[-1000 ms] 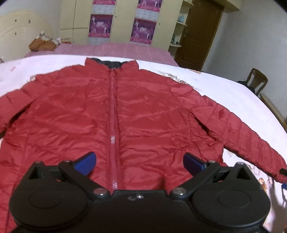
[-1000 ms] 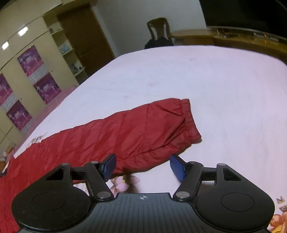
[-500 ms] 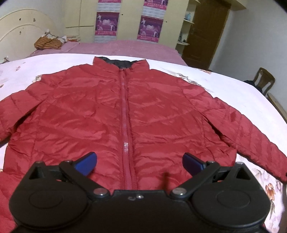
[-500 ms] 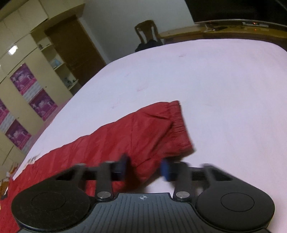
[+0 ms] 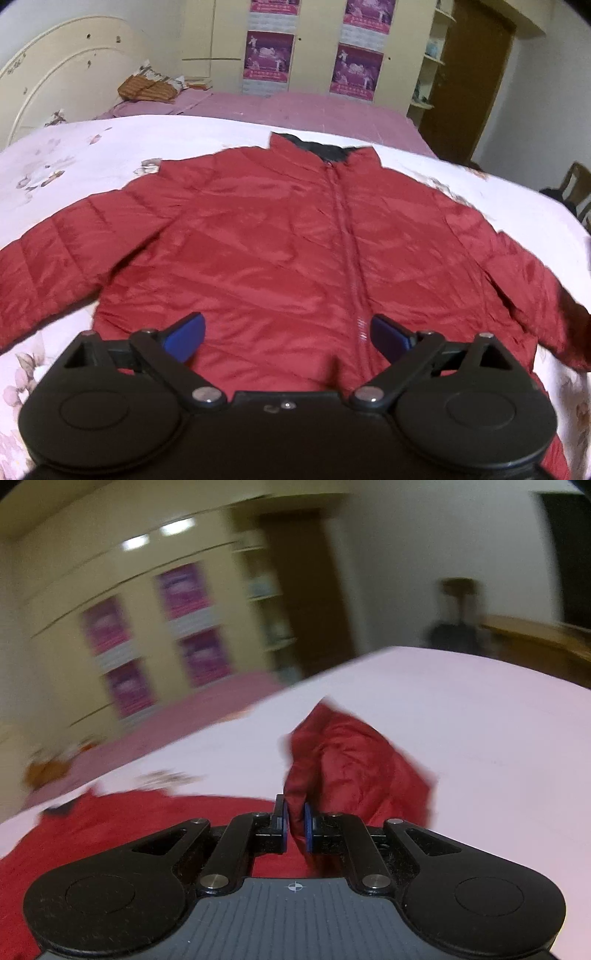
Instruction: Fold large clothes
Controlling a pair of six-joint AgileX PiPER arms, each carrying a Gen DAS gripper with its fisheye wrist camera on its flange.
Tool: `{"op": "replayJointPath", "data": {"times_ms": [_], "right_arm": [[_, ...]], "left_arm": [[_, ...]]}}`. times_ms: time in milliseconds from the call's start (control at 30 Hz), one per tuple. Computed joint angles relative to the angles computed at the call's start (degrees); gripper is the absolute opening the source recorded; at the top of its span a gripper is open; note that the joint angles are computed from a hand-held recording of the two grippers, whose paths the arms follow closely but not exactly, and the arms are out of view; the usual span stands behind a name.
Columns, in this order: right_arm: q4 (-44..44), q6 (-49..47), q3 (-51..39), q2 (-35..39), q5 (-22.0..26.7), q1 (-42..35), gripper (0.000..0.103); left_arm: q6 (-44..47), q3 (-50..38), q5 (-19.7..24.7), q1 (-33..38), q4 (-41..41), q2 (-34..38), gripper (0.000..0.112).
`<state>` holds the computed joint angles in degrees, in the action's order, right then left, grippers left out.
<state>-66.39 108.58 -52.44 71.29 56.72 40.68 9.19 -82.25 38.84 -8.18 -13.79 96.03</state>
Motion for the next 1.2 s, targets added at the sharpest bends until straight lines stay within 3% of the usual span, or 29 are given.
{"op": "replayJointPath", "data": {"times_ms": [133, 233, 400, 667, 733, 833, 867, 900, 967, 1067, 1100, 1167, 1200], "right_arm": [[0.47, -5.31, -10.96, 10.86, -5.46, 4.18, 0.008], [2.93, -10.53, -20.43, 19.61, -7.23, 7.68, 0.008], [8.95, -20.75, -37.17, 33.53, -8.32, 12.02, 0.008], [24.58, -40.09, -56.44, 48.74, -12.17, 9.85, 0.008], [31.68, -48.73, -66.34, 55.16, -9.44, 9.21, 0.008], [33.15, -52.81, -77.52, 62.17, -3.33, 10.48, 0.009], [32.57, -53.52, -79.58, 63.42, -2.00, 10.93, 0.019], [31.10, -52.74, -79.34, 63.32, -1.87, 11.53, 0.044], [23.79, -46.14, -73.43, 60.14, -4.32, 13.02, 0.074], [15.88, -35.97, -62.40, 53.46, -7.56, 13.54, 0.071], [13.71, -31.72, -58.07, 50.70, -8.87, 13.27, 0.054], [12.98, -27.69, -54.03, 47.30, -6.76, 12.74, 0.037], [11.90, -24.86, -51.62, 45.66, -5.40, 12.54, 0.034]], "left_arm": [[8.52, -1.76, 1.23, 4.53, -8.17, 1.61, 0.093], [12.97, -2.49, 1.71, 7.18, -11.90, 2.70, 0.093], [22.32, -5.91, 6.94, 13.76, -22.39, 6.24, 0.089], [28.30, -12.44, 14.83, 21.13, -29.72, 11.66, 0.084], [28.52, -13.90, 16.20, 22.02, -30.24, 12.80, 0.084], [28.71, -15.64, 18.27, 22.92, -31.60, 14.21, 0.089], [28.87, -16.05, 18.71, 23.05, -32.10, 14.58, 0.091], [28.97, -16.65, 19.29, 22.98, -32.71, 15.09, 0.091], [28.95, -18.01, 20.25, 22.21, -33.63, 16.37, 0.091], [29.39, -19.93, 21.38, 19.60, -35.35, 18.47, 0.089], [29.70, -20.42, 21.37, 18.26, -35.64, 19.15, 0.088], [29.57, -22.10, 21.25, 15.41, -35.39, 21.01, 0.080], [28.87, -23.50, 21.47, 14.10, -34.99, 22.29, 0.078]]}}
